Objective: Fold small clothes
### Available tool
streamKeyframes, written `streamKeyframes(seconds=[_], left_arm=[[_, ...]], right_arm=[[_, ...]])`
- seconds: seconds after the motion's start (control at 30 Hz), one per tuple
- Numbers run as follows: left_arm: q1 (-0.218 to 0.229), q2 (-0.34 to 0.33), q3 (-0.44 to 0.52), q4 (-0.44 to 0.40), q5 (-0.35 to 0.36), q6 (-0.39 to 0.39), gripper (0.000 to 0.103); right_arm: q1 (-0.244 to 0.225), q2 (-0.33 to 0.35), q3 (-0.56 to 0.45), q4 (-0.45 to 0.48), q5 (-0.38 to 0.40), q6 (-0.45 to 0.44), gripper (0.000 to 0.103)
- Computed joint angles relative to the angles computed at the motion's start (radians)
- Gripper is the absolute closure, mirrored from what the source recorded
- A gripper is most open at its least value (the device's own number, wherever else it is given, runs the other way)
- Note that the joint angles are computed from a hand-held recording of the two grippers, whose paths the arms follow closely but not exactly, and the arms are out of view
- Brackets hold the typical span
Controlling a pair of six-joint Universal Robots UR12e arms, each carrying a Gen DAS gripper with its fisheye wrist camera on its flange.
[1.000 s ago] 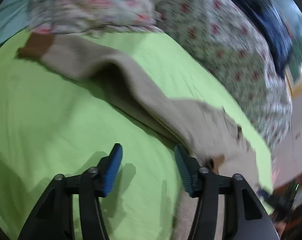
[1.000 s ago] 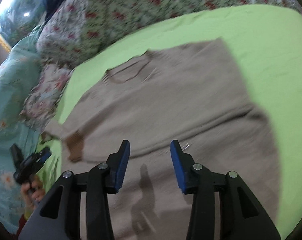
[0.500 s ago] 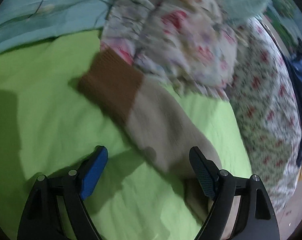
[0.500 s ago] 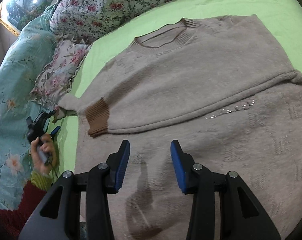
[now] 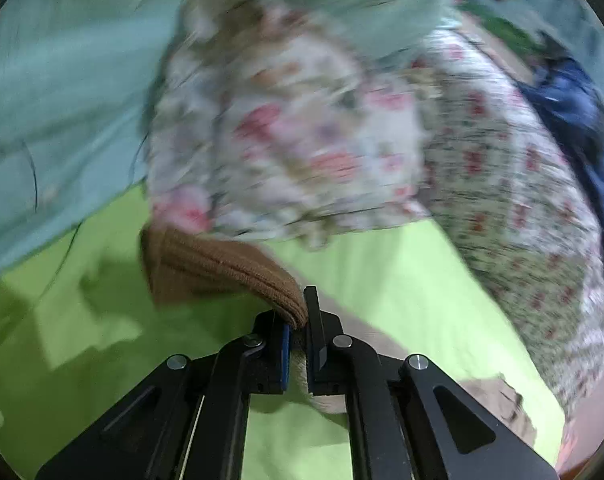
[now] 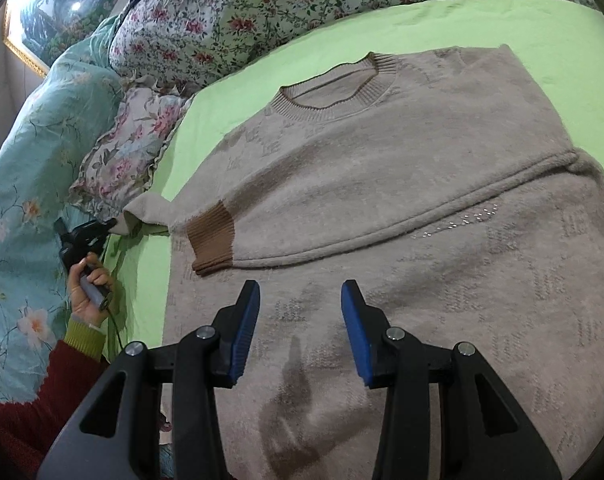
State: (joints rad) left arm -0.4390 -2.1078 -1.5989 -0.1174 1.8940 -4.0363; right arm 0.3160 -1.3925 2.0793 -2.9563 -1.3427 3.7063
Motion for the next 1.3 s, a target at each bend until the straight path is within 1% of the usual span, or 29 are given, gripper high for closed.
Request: streamKeyframes(seconds=[0.03, 0.07, 0.13, 0.17, 0.2, 0.23, 0.33, 0.4, 0.43, 0.53, 0.63, 0.77, 0.87, 0.97, 1.0, 1.03, 1.07, 1.1, 1.13, 1.17, 1.2, 1.3], left_arm=[[-0.008, 0.002, 0.007, 0.017, -0.007, 0.026, 0.099], [-0.021, 0.003, 0.023, 0.035, -0.015, 0.072, 0.099], [-0.047, 0.001, 0.049, 0.048, -0.007, 0.143, 0.099], [-0.063, -0.004, 0.071, 0.056, -0.002, 0.188, 0.099], [-0.077, -0.010, 0.090, 0.069, -0.015, 0.232, 0.099], [-0.089, -0.015, 0.108, 0.078, -0.038, 0.269, 0.099], [-0.121, -0.048, 0.188, 0.079, -0.158, 0.368, 0.099], [-0.146, -0.081, 0.256, 0.049, -0.228, 0.431, 0.099], [-0.159, -0.105, 0.300, 0.024, -0.276, 0.465, 0.099], [-0.195, -0.173, 0.411, -0.048, -0.377, 0.540, 0.099], [-0.233, -0.267, 0.561, -0.178, -0.463, 0.612, 0.099], [-0.266, -0.371, 0.717, -0.329, -0.535, 0.634, 0.099], [-0.285, -0.445, 0.832, -0.456, -0.548, 0.652, 0.098], [-0.291, -0.499, 0.915, -0.606, -0.549, 0.658, 0.097], [-0.290, -0.501, 0.913, -0.629, -0.560, 0.648, 0.096], [-0.286, -0.492, 0.891, -0.626, -0.572, 0.637, 0.094], [-0.284, -0.478, 0.862, -0.611, -0.580, 0.626, 0.088], [-0.283, -0.461, 0.828, -0.595, -0.575, 0.619, 0.082], [-0.283, -0.432, 0.775, -0.573, -0.558, 0.611, 0.065], [-0.282, -0.409, 0.733, -0.545, -0.541, 0.601, 0.052], [-0.280, -0.374, 0.671, -0.503, -0.520, 0.587, 0.049], [-0.269, -0.282, 0.508, -0.398, -0.475, 0.536, 0.048]], right_arm=[[-0.001, -0.001, 0.003, -0.003, -0.003, 0.003, 0.059], [-0.004, -0.003, 0.006, -0.006, -0.003, 0.009, 0.059], [-0.010, -0.006, 0.016, -0.020, 0.004, 0.026, 0.059], [-0.012, -0.008, 0.021, -0.029, 0.005, 0.032, 0.059], [-0.013, -0.011, 0.027, -0.038, 0.003, 0.038, 0.059], [-0.015, -0.014, 0.032, -0.046, 0.002, 0.041, 0.059], [-0.020, -0.026, 0.049, -0.060, -0.012, 0.049, 0.059], [-0.028, -0.037, 0.065, -0.071, -0.018, 0.065, 0.059], [-0.032, -0.041, 0.073, -0.078, -0.020, 0.071, 0.059], [-0.046, -0.059, 0.100, -0.104, -0.033, 0.092, 0.059], [-0.063, -0.079, 0.127, -0.119, -0.053, 0.116, 0.059], [-0.091, -0.106, 0.161, -0.134, -0.071, 0.152, 0.059], [-0.107, -0.120, 0.176, -0.137, -0.084, 0.165, 0.059], [-0.115, -0.122, 0.176, -0.131, -0.093, 0.170, 0.059], [-0.115, -0.121, 0.174, -0.127, -0.096, 0.169, 0.059], [-0.116, -0.120, 0.171, -0.125, -0.096, 0.167, 0.059], [-0.117, -0.115, 0.166, -0.125, -0.091, 0.161, 0.058], [-0.116, -0.108, 0.158, -0.128, -0.082, 0.153, 0.054], [-0.112, -0.098, 0.147, -0.130, -0.082, 0.144, 0.049], [-0.107, -0.089, 0.136, -0.129, -0.084, 0.134, 0.046], [-0.103, -0.081, 0.127, -0.130, -0.083, 0.123, 0.045], [-0.081, -0.042, 0.076, -0.113, -0.090, 0.060, 0.044]])
